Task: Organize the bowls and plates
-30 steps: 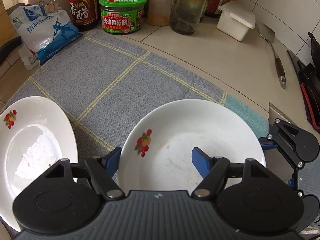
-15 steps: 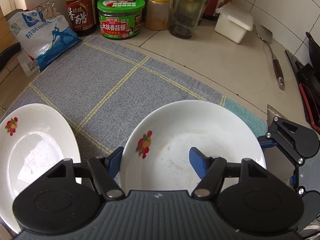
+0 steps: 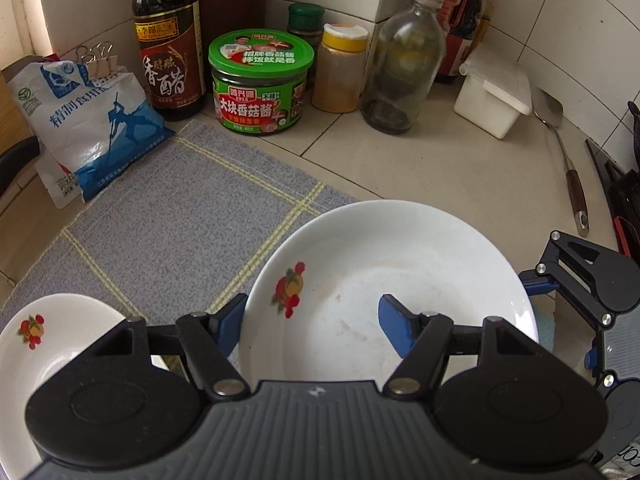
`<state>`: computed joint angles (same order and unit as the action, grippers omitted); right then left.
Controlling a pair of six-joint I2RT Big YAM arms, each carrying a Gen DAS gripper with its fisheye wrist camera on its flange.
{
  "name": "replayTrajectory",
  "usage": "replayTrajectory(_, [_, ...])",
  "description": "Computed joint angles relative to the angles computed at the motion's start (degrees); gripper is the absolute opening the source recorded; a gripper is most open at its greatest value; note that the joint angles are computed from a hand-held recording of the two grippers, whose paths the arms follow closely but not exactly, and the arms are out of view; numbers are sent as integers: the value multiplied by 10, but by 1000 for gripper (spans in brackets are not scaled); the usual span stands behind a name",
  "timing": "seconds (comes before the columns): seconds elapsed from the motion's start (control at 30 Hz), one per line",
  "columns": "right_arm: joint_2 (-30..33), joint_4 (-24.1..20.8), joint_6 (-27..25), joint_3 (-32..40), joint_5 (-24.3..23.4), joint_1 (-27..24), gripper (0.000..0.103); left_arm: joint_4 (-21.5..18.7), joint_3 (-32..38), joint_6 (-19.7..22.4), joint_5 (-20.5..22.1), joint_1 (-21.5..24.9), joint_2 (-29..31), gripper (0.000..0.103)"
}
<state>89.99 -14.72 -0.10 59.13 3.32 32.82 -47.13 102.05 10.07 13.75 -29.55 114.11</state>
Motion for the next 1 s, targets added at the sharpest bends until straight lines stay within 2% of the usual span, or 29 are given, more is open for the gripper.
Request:
replayTrajectory(0.23, [28, 2, -27, 28, -27, -35, 103, -3, 56, -10, -6, -2, 42, 69])
replayTrajectory(0.53, [51, 3, -40, 46, -38, -52, 103, -5, 95, -24, -9, -4, 76, 69])
replayTrajectory(0.83, [54, 2, -30, 47, -43, -55, 103, -2, 104, -21, -9, -5, 86, 69])
replayTrajectory(1.0, [55, -1, -26, 48, -37, -53, 103, 4, 97, -19, -13, -6, 81, 76])
